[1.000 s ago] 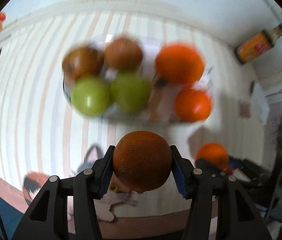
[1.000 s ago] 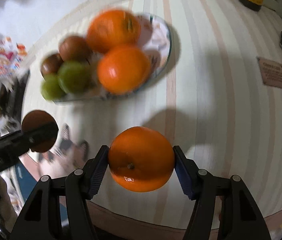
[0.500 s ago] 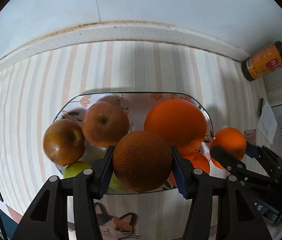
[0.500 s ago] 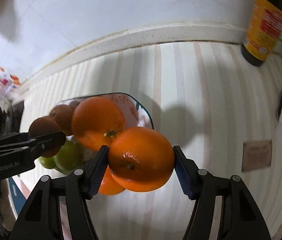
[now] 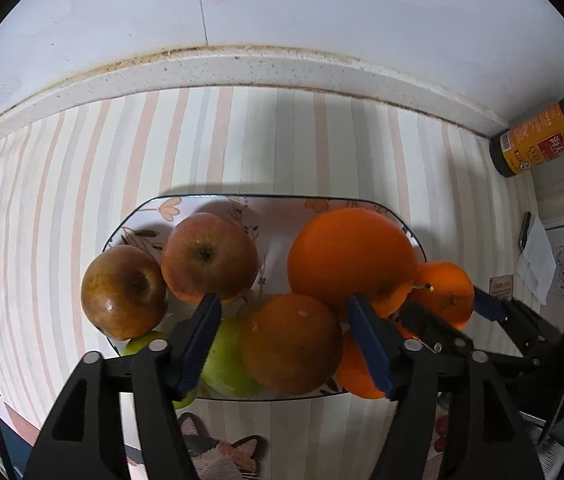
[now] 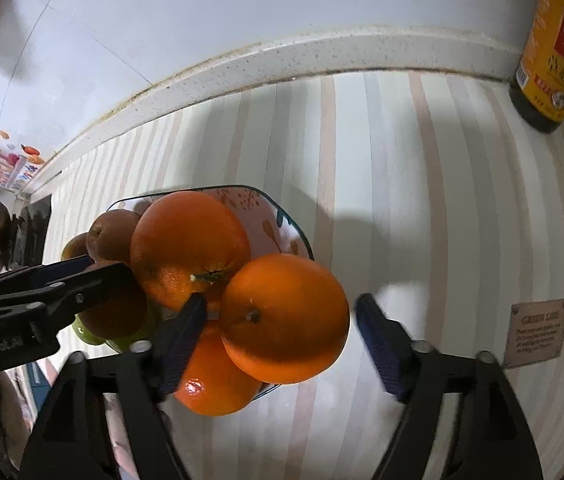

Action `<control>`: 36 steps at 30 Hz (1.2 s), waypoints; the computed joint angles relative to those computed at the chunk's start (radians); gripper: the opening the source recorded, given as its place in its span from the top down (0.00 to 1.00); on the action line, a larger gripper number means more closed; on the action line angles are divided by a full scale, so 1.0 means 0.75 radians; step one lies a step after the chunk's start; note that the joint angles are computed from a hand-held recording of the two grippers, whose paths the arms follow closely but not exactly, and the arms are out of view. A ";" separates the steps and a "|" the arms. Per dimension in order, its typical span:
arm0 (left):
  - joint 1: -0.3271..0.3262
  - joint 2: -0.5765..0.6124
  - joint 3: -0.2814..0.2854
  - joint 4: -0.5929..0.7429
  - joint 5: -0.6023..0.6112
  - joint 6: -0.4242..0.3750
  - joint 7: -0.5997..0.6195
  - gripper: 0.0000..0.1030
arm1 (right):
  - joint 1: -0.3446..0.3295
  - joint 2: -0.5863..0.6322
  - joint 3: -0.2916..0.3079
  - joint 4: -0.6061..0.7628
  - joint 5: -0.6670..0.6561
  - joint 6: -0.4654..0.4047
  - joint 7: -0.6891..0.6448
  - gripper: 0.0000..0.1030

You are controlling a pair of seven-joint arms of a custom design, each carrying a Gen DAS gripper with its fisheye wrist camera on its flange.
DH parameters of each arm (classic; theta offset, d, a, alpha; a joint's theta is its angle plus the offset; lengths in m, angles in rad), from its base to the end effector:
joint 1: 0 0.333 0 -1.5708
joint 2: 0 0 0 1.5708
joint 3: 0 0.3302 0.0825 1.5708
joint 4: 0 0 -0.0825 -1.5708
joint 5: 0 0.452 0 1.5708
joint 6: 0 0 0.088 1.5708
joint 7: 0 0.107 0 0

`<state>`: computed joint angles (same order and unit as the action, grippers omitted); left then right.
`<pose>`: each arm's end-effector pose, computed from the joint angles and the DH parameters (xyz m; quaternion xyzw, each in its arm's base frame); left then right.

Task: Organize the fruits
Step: 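Lower the dark orange onto the plate with the left gripper while the right gripper sets its orange there, then open both grippers and lift them away from the plate, then move both tools toward the two red tomatoes on the counter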

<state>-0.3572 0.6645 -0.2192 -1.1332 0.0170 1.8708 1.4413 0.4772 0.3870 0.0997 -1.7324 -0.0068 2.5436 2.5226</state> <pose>0.7162 -0.4038 0.4291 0.5511 -0.8313 0.0640 0.0343 0.6358 0.4051 0.3823 -0.5458 0.8106 0.0107 0.2117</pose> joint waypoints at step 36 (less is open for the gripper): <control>0.157 -0.983 0.003 -1.115 -0.002 0.637 0.034 0.15 | 0.279 -0.266 0.087 0.101 -0.723 -0.612 0.692 0.05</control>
